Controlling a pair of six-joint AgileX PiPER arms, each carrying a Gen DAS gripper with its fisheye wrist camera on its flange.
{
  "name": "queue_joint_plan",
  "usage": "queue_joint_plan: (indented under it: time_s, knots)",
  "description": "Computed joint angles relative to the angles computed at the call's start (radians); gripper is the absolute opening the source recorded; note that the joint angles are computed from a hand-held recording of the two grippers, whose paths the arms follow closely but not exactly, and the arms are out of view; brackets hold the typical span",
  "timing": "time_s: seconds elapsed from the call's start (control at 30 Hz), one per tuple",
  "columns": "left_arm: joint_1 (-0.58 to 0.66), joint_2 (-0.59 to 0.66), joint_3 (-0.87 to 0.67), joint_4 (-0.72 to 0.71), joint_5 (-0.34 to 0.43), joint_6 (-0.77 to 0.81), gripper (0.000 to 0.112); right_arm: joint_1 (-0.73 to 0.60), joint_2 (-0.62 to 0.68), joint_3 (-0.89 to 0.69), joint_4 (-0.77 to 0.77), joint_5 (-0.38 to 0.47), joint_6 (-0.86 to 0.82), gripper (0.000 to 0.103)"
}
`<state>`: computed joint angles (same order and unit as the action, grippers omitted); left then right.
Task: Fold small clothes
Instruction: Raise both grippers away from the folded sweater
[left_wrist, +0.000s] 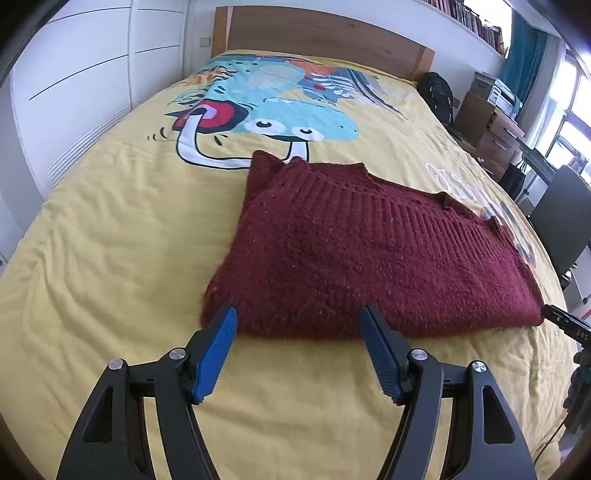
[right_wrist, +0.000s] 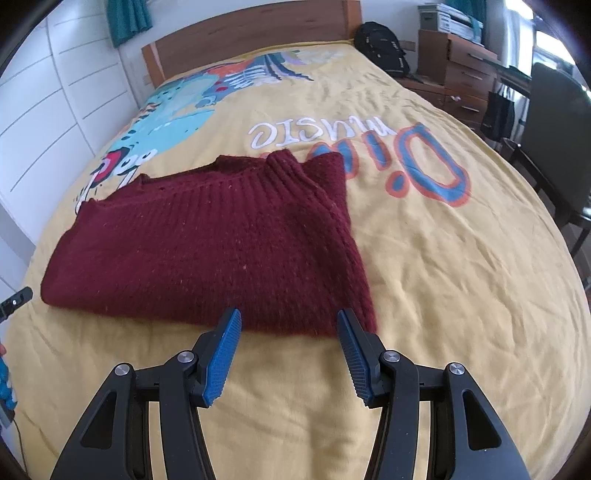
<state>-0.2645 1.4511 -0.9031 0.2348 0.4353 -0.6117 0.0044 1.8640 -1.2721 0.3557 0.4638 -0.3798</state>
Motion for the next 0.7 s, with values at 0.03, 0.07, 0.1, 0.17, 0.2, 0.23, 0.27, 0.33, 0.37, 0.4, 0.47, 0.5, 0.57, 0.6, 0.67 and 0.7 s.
queue_joint_plan:
  time_s: [0.03, 0.07, 0.1, 0.17, 0.2, 0.23, 0.27, 0.33, 0.37, 0.4, 0.47, 0.5, 0.57, 0.6, 0.67, 0.7]
  knots:
    - [-0.01, -0.016, 0.012, 0.033, 0.007, -0.036, 0.07, -0.002, -0.015, 0.017, 0.001, -0.002, 0.002, 0.056]
    - [-0.018, -0.026, 0.019, 0.057, 0.012, -0.062, 0.072, -0.006, -0.034, 0.038, 0.006, -0.005, 0.003, 0.056]
    - [-0.024, -0.034, 0.025, 0.072, 0.015, -0.076, 0.072, -0.008, -0.045, 0.05, 0.006, -0.008, 0.008, 0.056]
    - [-0.038, -0.054, 0.04, 0.108, 0.026, -0.114, 0.073, -0.014, -0.075, 0.082, 0.009, -0.013, 0.015, 0.056]
    - [-0.041, -0.059, 0.045, 0.113, 0.028, -0.12, 0.074, -0.016, -0.087, 0.095, 0.008, -0.016, 0.02, 0.056]
    - [-0.048, -0.065, 0.051, 0.125, 0.032, -0.134, 0.074, -0.019, -0.101, 0.109, 0.005, -0.017, 0.025, 0.056]
    - [-0.057, -0.072, 0.058, 0.142, 0.035, -0.153, 0.075, -0.019, -0.11, 0.118, 0.0, -0.018, 0.031, 0.056]
    - [-0.07, -0.082, 0.07, 0.174, 0.042, -0.183, 0.075, -0.022, -0.129, 0.136, -0.01, -0.019, 0.044, 0.056]
    - [-0.076, -0.083, 0.074, 0.191, 0.045, -0.197, 0.075, -0.025, -0.14, 0.147, -0.012, -0.02, 0.049, 0.056]
    - [-0.077, -0.083, 0.078, 0.198, 0.045, -0.203, 0.075, -0.026, -0.151, 0.157, -0.018, -0.021, 0.058, 0.056]
    - [-0.079, -0.085, 0.087, 0.208, 0.039, -0.216, 0.075, -0.028, -0.165, 0.17, -0.028, -0.022, 0.071, 0.059]
    - [-0.075, -0.087, 0.093, 0.201, 0.034, -0.21, 0.075, -0.029, -0.174, 0.179, -0.035, -0.025, 0.081, 0.063]
    - [-0.071, -0.09, 0.102, 0.198, 0.026, -0.209, 0.075, -0.034, -0.19, 0.197, -0.038, -0.033, 0.087, 0.066]
    - [-0.068, -0.09, 0.104, 0.194, 0.022, -0.205, 0.075, -0.038, -0.193, 0.201, -0.035, -0.032, 0.085, 0.066]
    - [-0.066, -0.086, 0.107, 0.188, 0.015, -0.202, 0.076, -0.046, -0.2, 0.211, -0.031, -0.032, 0.083, 0.066]
    - [-0.064, -0.082, 0.108, 0.183, 0.011, -0.198, 0.076, -0.049, -0.202, 0.215, -0.031, -0.033, 0.084, 0.066]
